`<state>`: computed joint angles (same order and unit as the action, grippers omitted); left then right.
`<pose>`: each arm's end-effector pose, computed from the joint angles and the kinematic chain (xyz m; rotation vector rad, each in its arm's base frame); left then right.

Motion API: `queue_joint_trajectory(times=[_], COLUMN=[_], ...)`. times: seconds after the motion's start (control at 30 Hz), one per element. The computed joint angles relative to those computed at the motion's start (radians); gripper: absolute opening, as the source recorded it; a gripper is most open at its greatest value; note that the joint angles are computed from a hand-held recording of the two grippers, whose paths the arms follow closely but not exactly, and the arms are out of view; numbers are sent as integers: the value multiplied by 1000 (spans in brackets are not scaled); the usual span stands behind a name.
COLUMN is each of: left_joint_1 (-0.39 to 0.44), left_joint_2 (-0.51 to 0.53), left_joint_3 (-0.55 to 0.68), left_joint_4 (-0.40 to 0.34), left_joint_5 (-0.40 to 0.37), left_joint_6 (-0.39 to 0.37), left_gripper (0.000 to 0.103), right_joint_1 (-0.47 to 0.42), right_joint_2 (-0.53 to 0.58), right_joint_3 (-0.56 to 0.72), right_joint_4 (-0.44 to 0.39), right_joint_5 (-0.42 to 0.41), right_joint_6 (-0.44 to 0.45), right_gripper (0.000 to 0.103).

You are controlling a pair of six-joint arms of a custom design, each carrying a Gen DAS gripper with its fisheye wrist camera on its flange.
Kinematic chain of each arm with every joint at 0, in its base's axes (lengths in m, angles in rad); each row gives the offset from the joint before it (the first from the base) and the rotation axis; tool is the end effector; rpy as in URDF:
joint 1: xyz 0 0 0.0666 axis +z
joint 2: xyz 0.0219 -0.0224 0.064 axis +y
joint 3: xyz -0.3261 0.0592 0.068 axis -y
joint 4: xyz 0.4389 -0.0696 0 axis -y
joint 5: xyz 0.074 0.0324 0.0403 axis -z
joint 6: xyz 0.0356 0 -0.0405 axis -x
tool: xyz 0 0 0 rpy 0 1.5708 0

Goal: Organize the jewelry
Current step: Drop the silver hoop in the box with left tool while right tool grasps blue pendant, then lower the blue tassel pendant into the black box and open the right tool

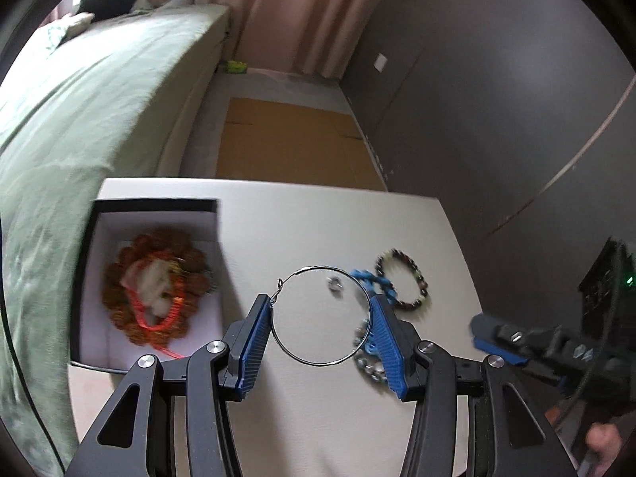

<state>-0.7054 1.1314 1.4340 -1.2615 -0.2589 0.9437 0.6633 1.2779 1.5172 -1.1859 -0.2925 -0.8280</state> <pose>0.3298 -0.2694 0.4966 -0.4022 2.4885 -0.3615 0.3739 0.3047 0.4787 0.0955 2.7385 0.8953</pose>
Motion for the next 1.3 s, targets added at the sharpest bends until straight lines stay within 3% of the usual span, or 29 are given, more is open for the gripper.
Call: queue_joint_trajectory(times=[0.07,0.23,0.43,0.67,0.7,0.8,0.83,0.93,1.07,1.3], left_joint_1=[18,60,106,140,146,158,163,165,150,153], left_joint_2=[-25,-105,-170,-221,-227,-237,-240,-233,-222,-248], left_joint_3=[-15,-54,-98,-133,-139,-155,-161,-158,-144,-146], left_joint_4=[4,5,-5,-15,-15,-5,9,31,26,11], left_joint_5=[14,8,23,30,35,61,76,103,73,42], left_joint_6=[-8,-9,3,10,11,22,29,38,28,33], left_gripper=[52,52,52,52,52,52,52,54,69,70], right_joint_1=[23,67,115,164,171,175,172,167,159,160], right_joint_2=[33,99,165,246,259,271,265,237,197,134], right_joint_3=[27,84,159,243,257,267,260,241,215,166], right_joint_4=[-6,-31,-61,-152,-170,-194,-189,-162,-116,-2], right_joint_5=[5,39,111,234,258,284,283,285,282,248], right_joint_6=[16,55,105,163,175,191,188,180,164,102], right_gripper=[55,49,49,45,42,15,10,10,10,10])
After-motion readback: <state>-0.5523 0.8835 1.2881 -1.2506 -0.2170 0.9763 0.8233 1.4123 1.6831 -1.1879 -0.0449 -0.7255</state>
